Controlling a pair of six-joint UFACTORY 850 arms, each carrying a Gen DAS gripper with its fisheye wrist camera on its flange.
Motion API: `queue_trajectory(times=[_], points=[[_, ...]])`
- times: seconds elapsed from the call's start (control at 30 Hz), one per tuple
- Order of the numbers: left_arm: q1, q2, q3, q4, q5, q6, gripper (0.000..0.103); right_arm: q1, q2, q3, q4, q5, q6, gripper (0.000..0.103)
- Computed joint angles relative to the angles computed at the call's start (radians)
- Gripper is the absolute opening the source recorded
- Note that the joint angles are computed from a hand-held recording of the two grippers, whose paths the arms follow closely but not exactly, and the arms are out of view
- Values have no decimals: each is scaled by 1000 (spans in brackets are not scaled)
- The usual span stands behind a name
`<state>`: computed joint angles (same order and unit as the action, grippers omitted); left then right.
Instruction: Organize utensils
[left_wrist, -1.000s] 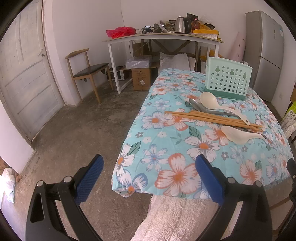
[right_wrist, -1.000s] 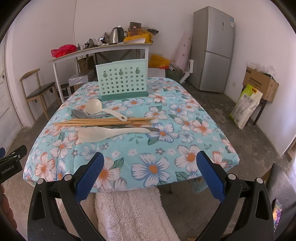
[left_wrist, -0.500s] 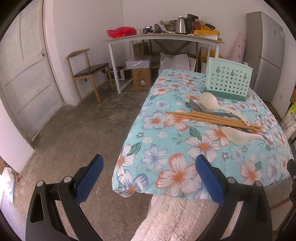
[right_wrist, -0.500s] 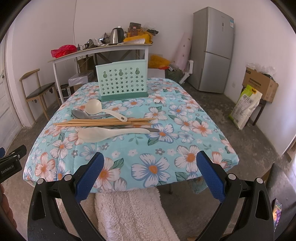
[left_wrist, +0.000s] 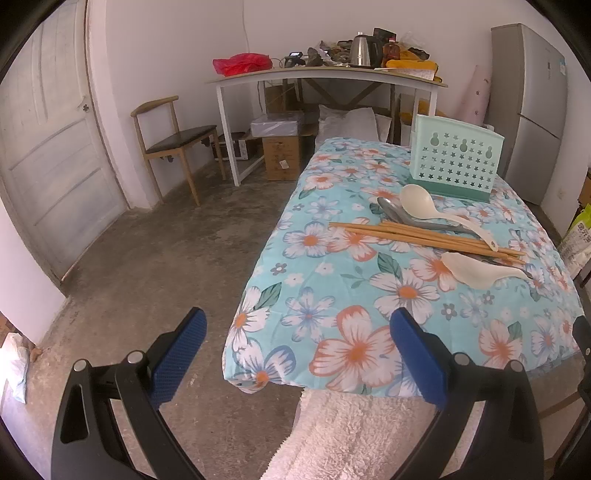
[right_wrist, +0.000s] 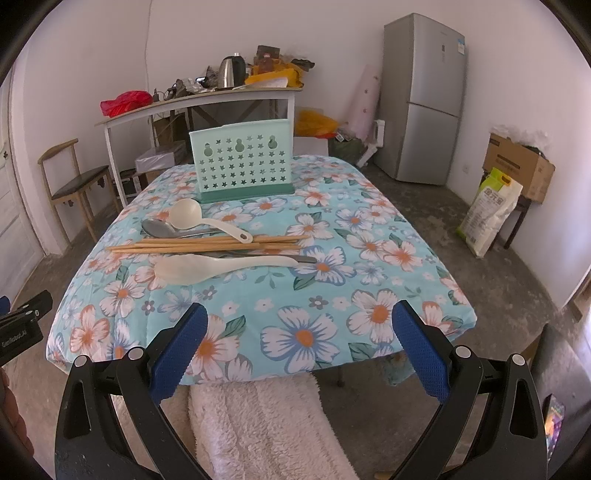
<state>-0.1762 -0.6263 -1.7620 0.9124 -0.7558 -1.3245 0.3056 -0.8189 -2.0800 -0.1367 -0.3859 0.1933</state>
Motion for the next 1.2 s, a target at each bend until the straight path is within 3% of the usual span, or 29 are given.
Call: queue_trajectory(times=[0.57, 0.7, 0.9, 1.03, 1.2], points=[[4, -7, 0, 13, 35, 14, 97, 0, 0, 0, -6, 0, 4, 95], [16, -8, 1, 2, 109, 45, 97, -3, -19, -26, -11, -13, 8, 95], [65, -14, -7, -245, 330, 245, 97, -11, -78, -103, -10, -19, -19, 95], [73, -38, -39, -290, 380, 291, 97, -25, -125, -165, 64, -4, -111, 95], [93, -119, -146, -601, 422, 594, 97, -52, -184, -243, 304, 12, -350, 95]])
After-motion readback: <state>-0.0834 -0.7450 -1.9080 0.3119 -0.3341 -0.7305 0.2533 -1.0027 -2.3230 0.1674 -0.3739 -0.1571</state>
